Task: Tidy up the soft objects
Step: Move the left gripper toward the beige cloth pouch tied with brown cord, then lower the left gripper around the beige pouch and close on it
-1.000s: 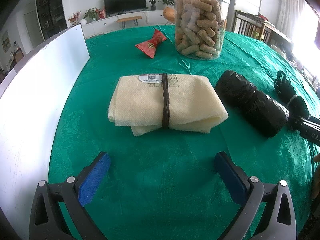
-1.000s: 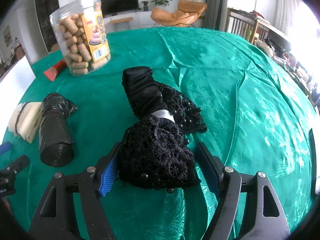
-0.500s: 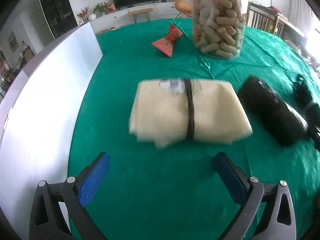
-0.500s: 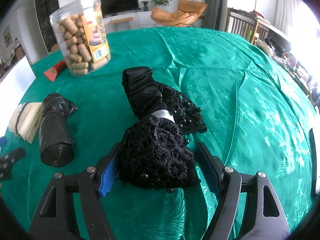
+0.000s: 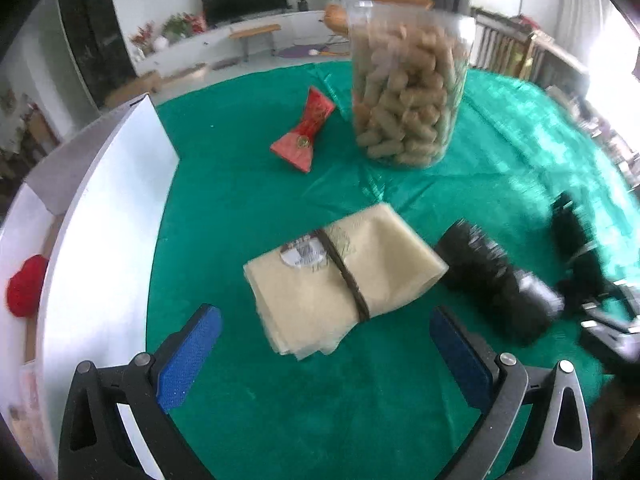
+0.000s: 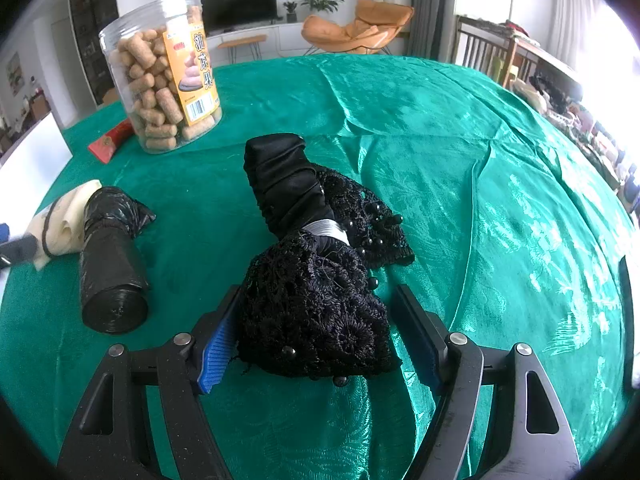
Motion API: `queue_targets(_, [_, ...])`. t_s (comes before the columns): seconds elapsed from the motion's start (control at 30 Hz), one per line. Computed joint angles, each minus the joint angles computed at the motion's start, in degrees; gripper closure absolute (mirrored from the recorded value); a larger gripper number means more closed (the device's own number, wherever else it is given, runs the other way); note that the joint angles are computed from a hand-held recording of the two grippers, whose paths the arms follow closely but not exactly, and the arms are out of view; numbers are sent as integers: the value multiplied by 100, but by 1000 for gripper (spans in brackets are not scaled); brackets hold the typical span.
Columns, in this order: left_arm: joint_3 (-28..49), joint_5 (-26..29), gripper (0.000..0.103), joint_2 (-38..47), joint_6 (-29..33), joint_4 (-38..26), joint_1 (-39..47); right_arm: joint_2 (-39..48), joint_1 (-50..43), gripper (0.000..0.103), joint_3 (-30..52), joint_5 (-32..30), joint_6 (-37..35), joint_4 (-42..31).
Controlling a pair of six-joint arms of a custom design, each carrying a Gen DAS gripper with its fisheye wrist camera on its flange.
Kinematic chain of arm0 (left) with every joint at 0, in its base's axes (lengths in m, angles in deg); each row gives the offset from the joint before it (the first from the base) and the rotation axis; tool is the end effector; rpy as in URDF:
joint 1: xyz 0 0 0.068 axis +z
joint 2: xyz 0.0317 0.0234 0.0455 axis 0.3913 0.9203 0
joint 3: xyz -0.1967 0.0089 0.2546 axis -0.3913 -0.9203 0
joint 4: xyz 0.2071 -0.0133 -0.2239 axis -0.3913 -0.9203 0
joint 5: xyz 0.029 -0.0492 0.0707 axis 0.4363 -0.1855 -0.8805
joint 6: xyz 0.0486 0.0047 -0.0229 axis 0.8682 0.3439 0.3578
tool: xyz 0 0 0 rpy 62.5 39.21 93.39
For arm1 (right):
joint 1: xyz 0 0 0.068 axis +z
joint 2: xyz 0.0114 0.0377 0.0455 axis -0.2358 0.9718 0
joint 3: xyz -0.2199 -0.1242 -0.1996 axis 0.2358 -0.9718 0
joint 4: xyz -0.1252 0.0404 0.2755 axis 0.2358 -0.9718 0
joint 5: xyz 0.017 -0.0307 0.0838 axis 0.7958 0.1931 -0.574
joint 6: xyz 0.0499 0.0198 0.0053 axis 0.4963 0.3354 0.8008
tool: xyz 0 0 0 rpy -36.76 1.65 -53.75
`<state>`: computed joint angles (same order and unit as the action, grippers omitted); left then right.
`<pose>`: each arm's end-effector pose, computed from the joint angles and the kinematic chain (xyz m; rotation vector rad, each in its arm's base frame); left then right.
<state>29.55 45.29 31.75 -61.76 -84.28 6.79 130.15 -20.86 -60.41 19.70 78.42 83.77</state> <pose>0.2315 -0.0702 0.1028 0.5067 2.5410 -0.1682 0.1496 -0.0237 0.0506 0.3788 2.4418 -0.1610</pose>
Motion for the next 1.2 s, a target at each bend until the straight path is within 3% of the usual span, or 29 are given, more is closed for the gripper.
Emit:
queue_targets(0.13, [867, 1413, 0, 59, 949, -1651, 664, 4, -1, 26, 1, -2, 0, 4])
queue_targets(0.23, [1284, 1294, 0, 301, 1762, -2374, 580, 12, -1, 26, 4, -5, 2, 10])
queue_targets(0.33, [1248, 933, 0, 365, 2269, -2311, 442, 14, -2, 26, 2, -8, 3, 15])
queue_targets(0.5, [1477, 987, 0, 833, 2527, -2305, 489, 9, 3, 26, -1, -1, 3, 11])
queue_targets(0.63, [1605, 753, 0, 1132, 2544, -1977, 191, 4, -3, 26, -2, -13, 1, 9])
queue_targets(0.8, [1730, 523, 0, 1653, 3039, -1624, -284, 5, -2, 26, -2, -13, 1, 10])
queue_targets(0.87, [1667, 234, 0, 1843, 3100, -1231, -418, 5, -2, 26, -2, -13, 1, 10])
queue_targets(0.97, [1599, 214, 0, 1875, 3088, -1024, -392, 8, -3, 26, -1, -17, 2, 14])
queue_targets(1.07, [1508, 467, 0, 1635, 3301, -1260, -314, 8, 2, 26, -2, -10, 3, 13])
queue_targets(1.2, [1318, 75, 0, 1376, 3754, -1169, -467, 6, -1, 26, -3, -15, 3, 14])
